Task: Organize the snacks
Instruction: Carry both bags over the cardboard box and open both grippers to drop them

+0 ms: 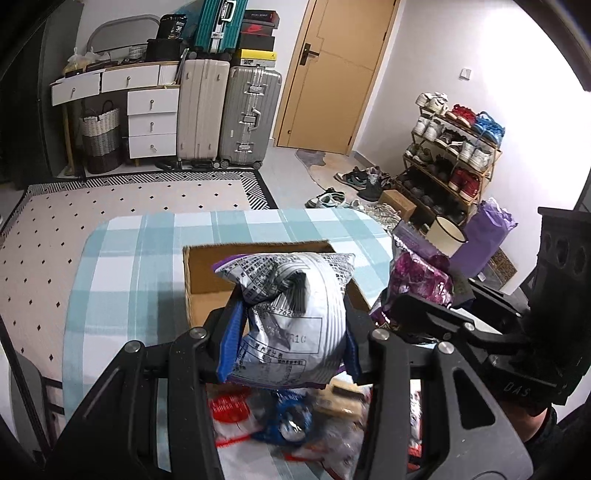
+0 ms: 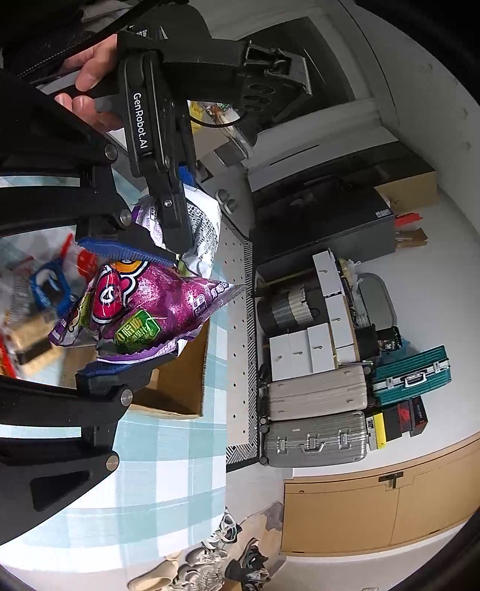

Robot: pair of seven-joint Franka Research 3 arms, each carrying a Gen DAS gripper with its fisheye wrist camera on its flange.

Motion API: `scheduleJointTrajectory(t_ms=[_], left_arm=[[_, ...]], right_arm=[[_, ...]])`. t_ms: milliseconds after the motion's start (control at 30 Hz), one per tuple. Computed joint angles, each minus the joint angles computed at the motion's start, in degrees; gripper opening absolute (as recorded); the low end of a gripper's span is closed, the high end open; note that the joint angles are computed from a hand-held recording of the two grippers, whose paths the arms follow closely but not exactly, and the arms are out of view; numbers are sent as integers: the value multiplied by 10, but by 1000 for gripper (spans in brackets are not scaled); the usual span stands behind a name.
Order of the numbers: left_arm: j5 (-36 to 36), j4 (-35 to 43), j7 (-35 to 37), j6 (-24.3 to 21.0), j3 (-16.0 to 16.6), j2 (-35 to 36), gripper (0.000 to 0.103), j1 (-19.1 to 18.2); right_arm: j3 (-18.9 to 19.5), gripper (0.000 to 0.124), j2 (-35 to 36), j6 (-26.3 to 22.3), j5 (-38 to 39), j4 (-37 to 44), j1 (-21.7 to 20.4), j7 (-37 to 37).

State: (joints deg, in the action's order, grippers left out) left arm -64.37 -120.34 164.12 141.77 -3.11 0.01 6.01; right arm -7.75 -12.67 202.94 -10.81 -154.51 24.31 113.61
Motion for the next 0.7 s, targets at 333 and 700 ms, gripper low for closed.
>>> scheduleJointTrajectory(t_ms=[333, 700], left_arm=[[96, 123, -91, 53, -53, 145, 42, 11], [195, 183, -181, 63, -105, 231, 49, 48]], right_arm=[[-107, 44, 123, -30, -296, 130, 11, 247], [0, 55, 212, -37, -507, 227, -140, 435]])
